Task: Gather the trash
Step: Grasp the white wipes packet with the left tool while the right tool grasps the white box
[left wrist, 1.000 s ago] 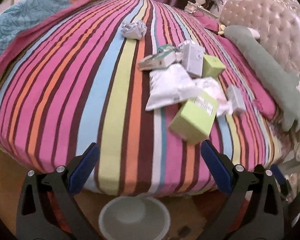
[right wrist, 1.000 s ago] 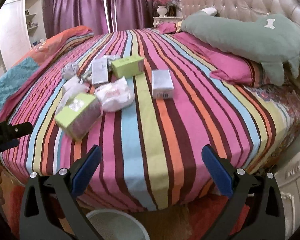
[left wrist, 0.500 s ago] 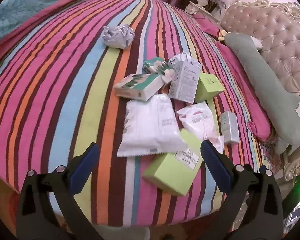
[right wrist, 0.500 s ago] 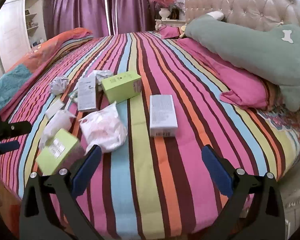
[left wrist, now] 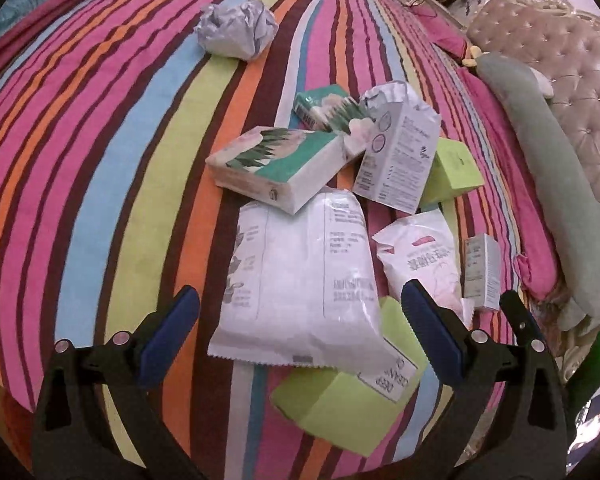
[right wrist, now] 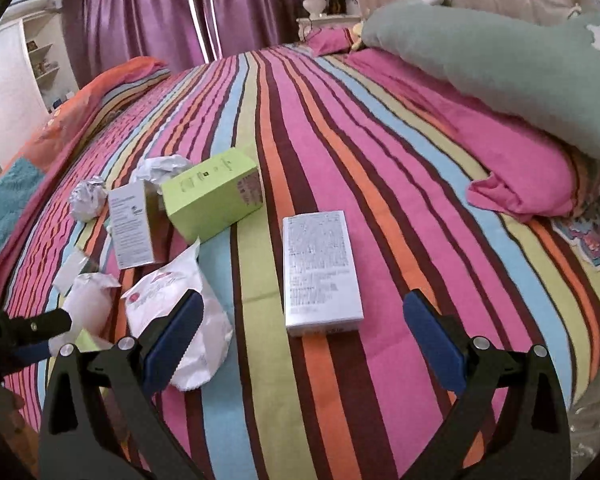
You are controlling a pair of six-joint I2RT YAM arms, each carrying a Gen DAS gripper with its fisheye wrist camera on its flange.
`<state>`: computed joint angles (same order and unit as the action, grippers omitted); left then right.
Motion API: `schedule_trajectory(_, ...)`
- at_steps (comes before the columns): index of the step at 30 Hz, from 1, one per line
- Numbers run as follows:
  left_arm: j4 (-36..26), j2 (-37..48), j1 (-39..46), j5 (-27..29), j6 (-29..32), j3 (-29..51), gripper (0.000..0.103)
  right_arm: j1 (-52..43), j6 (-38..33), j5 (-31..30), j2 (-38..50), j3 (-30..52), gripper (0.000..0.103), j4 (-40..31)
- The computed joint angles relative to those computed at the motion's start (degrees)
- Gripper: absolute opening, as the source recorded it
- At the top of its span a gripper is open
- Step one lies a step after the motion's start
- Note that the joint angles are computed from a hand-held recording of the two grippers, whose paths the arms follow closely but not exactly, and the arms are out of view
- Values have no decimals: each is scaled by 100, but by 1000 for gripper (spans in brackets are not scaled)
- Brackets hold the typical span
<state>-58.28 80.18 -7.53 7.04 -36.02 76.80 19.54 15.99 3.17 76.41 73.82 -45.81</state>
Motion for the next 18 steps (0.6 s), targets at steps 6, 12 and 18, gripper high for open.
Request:
schedule_trajectory(6, 58, 276, -8, -96, 33, 33, 98, -22, -119, 41, 550, 305, 96, -52)
schedule_trajectory(12, 435, 231, 222, 327, 20, -206, 81, -101, -217, 164, 1012, 487, 95, -51)
schedule_trajectory(18, 515, 238, 275, 578, 141, -202, 72, -320, -225, -178, 1251, 540, 65, -168)
